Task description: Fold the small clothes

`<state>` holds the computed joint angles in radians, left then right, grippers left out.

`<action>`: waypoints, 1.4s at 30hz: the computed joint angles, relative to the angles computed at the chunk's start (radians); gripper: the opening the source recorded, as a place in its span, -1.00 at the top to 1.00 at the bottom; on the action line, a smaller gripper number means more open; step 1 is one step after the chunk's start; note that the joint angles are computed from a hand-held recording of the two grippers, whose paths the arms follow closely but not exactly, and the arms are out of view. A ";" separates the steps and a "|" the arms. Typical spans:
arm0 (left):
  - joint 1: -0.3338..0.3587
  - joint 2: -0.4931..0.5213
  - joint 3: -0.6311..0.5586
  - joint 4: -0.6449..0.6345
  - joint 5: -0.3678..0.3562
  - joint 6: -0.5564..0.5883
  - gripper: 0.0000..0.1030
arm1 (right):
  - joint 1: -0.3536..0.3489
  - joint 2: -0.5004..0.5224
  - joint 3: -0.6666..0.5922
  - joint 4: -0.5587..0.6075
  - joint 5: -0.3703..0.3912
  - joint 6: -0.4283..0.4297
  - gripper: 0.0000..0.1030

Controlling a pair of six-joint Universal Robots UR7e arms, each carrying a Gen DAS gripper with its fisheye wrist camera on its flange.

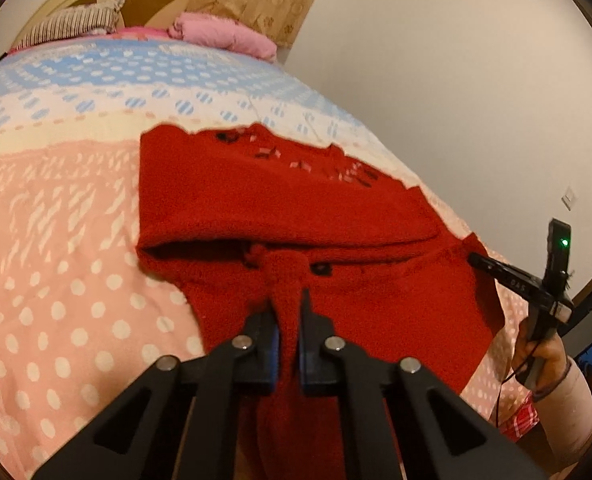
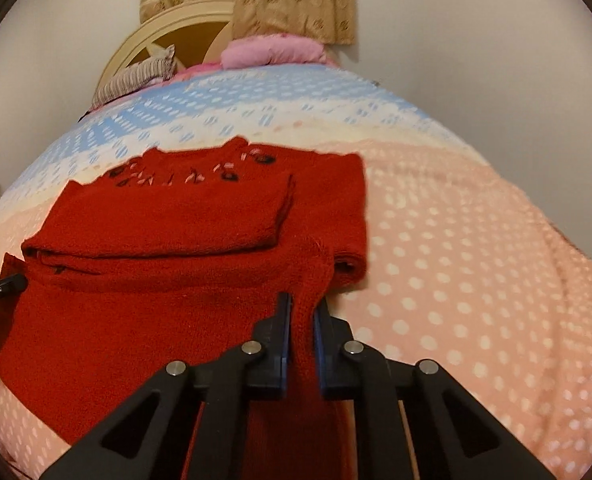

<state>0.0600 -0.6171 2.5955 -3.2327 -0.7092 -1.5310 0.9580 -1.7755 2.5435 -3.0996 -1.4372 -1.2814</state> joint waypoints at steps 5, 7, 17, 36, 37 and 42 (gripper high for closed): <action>-0.026 -0.048 -0.012 0.078 0.043 -0.023 0.88 | -0.024 -0.120 0.012 0.115 0.092 0.020 0.86; -0.019 -0.074 -0.013 0.090 0.050 -0.015 0.88 | -0.014 -0.141 0.010 0.138 0.105 0.032 0.86; 0.041 -0.142 -0.018 0.090 0.101 0.061 0.88 | 0.105 -0.118 -0.010 0.099 0.092 0.097 0.86; 0.428 -0.169 -0.154 -0.220 0.131 0.581 0.88 | 0.423 0.420 -0.296 -0.226 -0.189 0.245 0.86; 0.448 -0.162 -0.166 -0.235 0.131 0.602 0.88 | 0.428 0.455 -0.316 -0.244 -0.199 0.252 0.87; 0.578 -0.103 -0.250 -0.224 0.099 0.664 0.88 | 0.434 0.628 -0.418 -0.319 -0.268 0.266 0.86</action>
<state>0.6379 -0.7204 2.3457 -3.4563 -0.6102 -0.8670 1.3916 -1.1477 2.1256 -3.4183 -1.7049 -1.0155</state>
